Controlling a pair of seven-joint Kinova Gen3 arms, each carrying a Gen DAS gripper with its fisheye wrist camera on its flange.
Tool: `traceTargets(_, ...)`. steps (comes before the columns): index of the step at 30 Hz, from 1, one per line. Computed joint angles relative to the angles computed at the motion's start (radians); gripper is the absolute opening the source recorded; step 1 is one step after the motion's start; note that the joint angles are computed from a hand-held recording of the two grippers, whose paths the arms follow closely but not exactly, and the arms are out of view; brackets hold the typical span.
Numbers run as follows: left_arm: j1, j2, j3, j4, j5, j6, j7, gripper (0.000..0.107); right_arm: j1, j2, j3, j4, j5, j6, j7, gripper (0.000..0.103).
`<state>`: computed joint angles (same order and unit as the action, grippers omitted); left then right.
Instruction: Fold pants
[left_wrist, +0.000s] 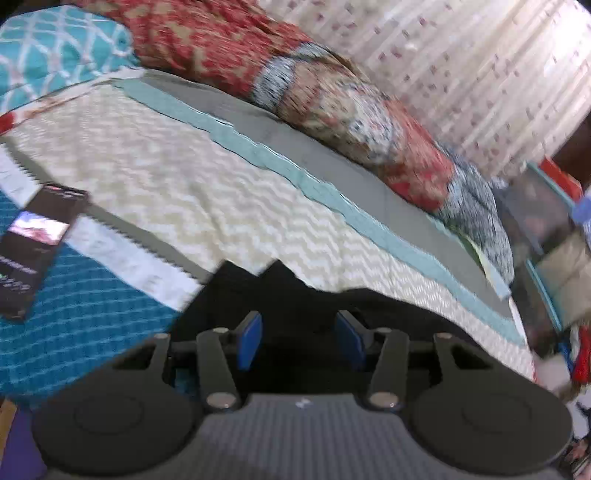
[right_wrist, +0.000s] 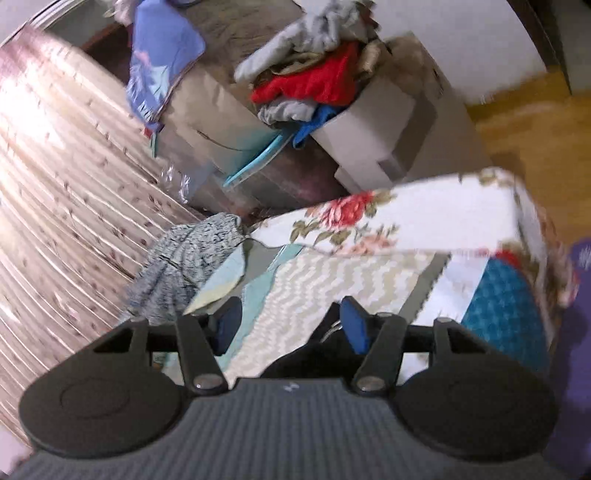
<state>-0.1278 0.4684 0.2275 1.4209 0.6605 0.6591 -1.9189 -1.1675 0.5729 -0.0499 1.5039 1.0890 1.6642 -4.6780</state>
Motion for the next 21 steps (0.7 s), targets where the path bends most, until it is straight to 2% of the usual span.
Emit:
traceTargets(3,0.045,0.037,-0.002,-0.044,-0.048,0.029,0.009,0.045,0.041,-0.003,-0.086,-0.004,0.044,-0.026,-0.051,0.061)
traceTargets(8,0.092,0.099,-0.011,-0.108,-0.118,0.081,0.04,0.045,0.194,-0.028,-0.175,0.008,0.014,-0.185,-0.028,0.06)
traceTargets(9,0.097,0.107,-0.013,-0.111,-0.126,0.08,0.045,0.045,0.231,-0.029,-0.187,0.003,-0.006,-0.21,-0.022,0.056)
traceTargets(10,0.109,0.115,-0.024,-0.117,-0.145,0.082,0.062,0.045,0.262,-0.027,-0.187,-0.003,-0.027,-0.233,-0.004,0.051)
traceTargets(11,0.123,0.124,-0.038,-0.13,-0.168,0.093,0.088,0.043,0.297,-0.026,-0.197,-0.005,-0.037,-0.251,0.027,0.025)
traceTargets(12,0.136,0.137,-0.053,-0.151,-0.193,0.115,0.122,0.039,0.314,-0.027,-0.19,0.003,-0.035,-0.271,0.046,0.006)
traceTargets(14,0.134,0.156,-0.059,-0.178,-0.212,0.154,0.168,0.037,0.292,-0.028,-0.141,0.011,0.017,-0.282,0.067,0.005)
traceTargets(18,0.124,0.151,-0.049,-0.177,-0.224,0.164,0.184,0.037,0.114,-0.045,0.036,-0.005,0.18,-0.209,0.222,0.005)
traceTargets(21,0.147,0.152,-0.058,-0.19,-0.257,0.17,0.207,0.038,-0.025,-0.039,0.134,0.035,0.3,-0.152,0.296,0.005)
